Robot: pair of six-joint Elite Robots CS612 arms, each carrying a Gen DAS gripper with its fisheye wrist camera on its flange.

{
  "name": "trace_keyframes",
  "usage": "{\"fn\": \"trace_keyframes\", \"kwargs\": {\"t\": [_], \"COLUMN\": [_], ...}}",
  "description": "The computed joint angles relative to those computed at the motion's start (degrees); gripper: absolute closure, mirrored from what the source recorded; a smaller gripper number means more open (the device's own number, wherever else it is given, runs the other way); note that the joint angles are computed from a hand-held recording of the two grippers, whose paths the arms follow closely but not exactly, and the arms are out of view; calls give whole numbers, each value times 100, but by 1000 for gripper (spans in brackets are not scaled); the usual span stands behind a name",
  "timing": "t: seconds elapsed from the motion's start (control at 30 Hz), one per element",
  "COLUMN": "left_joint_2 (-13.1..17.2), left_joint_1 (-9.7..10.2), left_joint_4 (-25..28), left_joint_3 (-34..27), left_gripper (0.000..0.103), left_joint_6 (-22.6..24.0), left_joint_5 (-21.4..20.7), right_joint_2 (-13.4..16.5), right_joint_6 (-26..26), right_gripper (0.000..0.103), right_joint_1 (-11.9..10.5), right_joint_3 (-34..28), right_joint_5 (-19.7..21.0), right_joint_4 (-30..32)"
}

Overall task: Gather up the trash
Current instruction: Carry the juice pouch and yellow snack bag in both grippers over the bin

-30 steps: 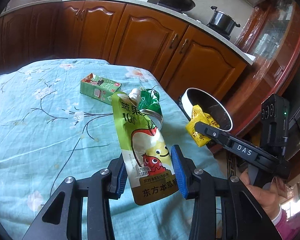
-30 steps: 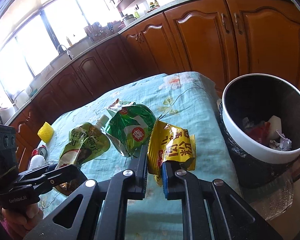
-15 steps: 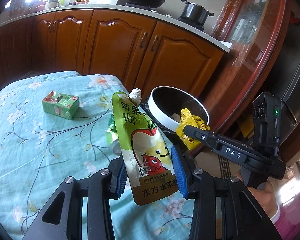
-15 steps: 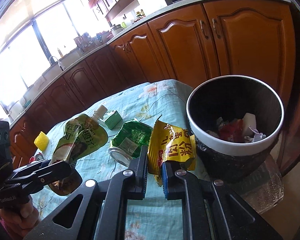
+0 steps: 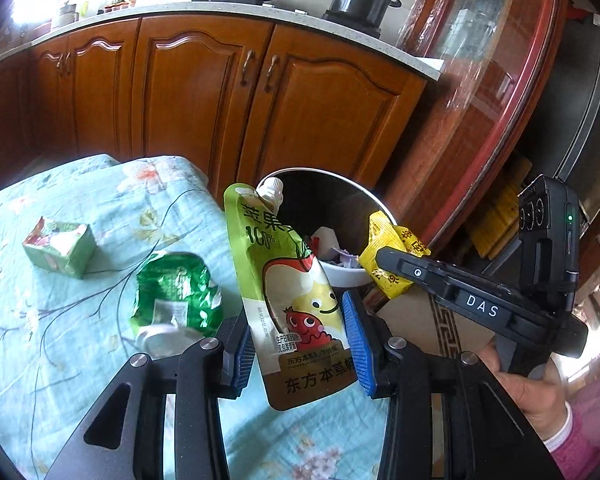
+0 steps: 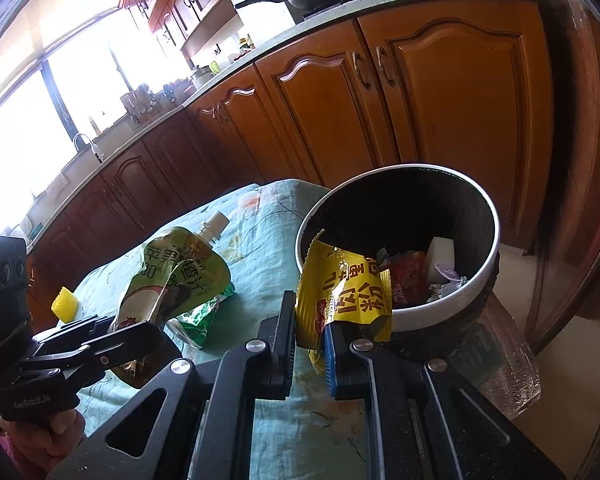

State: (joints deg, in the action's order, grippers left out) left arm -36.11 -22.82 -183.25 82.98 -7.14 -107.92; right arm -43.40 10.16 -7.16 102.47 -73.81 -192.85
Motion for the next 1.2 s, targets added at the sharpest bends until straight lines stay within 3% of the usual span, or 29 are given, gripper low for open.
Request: {"fn": "trace_keyframes", "kwargs": {"t": [0.67,1.2], "left_joint_2": [694,1181], "left_joint_1": [-195,-268], "left_joint_4": [1189,2326], "left_joint_3": [-1507,-2610], "left_gripper": [64,62], "left_joint_6": [331,619], "left_joint_5": [130,207], "right_joint_2": [98,211], "right_joint_6": [15,-158], "right_gripper": [91,87], "right_joint_1": [-261,-380], "right_joint_3": [-320,-868], "right_joint_5": [-46,60], "right_joint_4": [424,1620]}}
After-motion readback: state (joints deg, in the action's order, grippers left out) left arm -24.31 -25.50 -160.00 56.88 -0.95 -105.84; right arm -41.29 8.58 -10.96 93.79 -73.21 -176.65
